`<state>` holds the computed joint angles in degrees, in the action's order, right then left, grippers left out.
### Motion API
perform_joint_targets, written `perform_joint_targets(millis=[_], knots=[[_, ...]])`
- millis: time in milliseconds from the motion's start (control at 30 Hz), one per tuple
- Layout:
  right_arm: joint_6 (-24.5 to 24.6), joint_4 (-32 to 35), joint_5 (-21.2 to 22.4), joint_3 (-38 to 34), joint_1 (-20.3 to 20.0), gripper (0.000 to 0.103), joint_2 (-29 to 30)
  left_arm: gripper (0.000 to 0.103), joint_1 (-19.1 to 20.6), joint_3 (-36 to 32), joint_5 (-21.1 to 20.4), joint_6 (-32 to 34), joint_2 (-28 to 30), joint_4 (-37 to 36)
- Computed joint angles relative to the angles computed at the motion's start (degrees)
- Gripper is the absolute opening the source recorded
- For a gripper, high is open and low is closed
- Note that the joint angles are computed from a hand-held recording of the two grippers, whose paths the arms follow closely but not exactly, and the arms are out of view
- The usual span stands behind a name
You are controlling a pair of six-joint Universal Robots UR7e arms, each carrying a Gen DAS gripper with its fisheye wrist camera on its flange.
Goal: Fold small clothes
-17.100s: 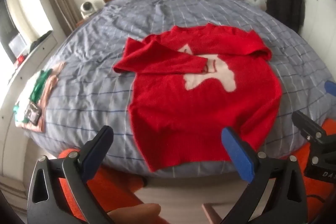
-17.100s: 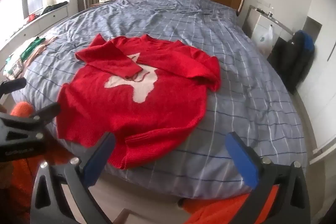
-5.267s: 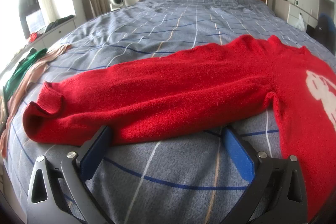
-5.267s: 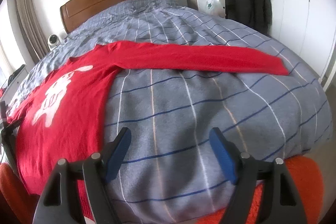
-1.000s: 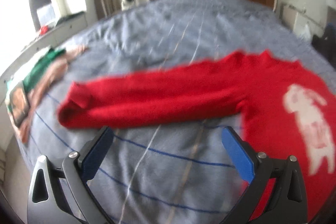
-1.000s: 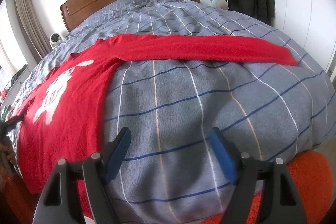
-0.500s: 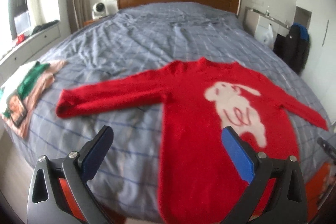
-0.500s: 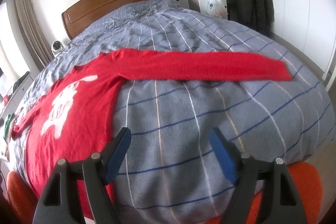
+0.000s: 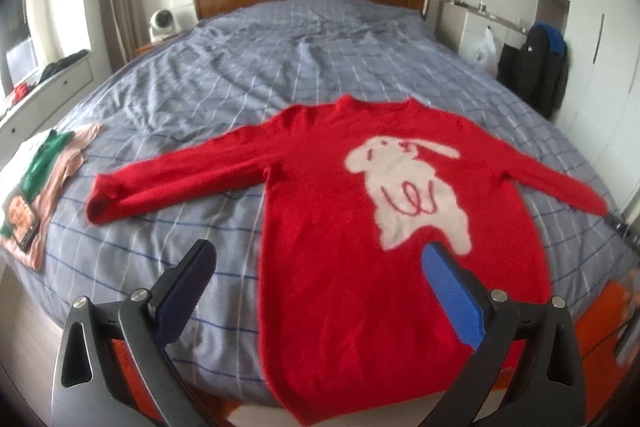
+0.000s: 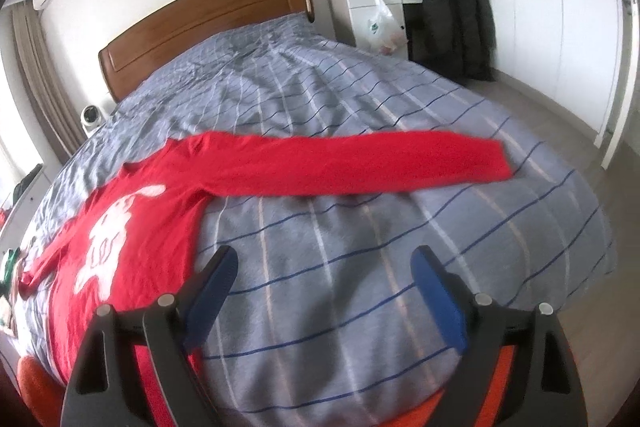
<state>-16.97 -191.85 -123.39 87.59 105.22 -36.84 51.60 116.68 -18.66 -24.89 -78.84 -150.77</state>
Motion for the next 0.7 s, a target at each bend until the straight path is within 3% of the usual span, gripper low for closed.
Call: perform_joint_targets(millis=[133,333,500,600,700], knots=[[0.9,-0.6,-0.8,-0.2,-0.1,0.087,-0.6,0.103,1.0,0.2,-2.5,-3.2,-1.1,1.3],[0.8,0.8,-0.8,-0.3,-0.4,0.087,-0.8,0.103,1.5,0.0,-1.3,-5.8,-1.9,3.8],[-1.8,2.8,0.4,-2.4,-0.7,0.087,-1.3,0.103,1.6,0.5,-1.1,-6.0,-3.3,4.1],[-6.4,3.4,1.1,-5.7,-1.2,0.087,-2.1,0.103,1.8,0.6,-0.6,-5.9,-3.7,4.1],[-6.7,9.4,-0.3,-10.4,-2.4,0.087,-3.3,0.103,2.1,0.3,-0.3,-7.1,-3.9,5.6]])
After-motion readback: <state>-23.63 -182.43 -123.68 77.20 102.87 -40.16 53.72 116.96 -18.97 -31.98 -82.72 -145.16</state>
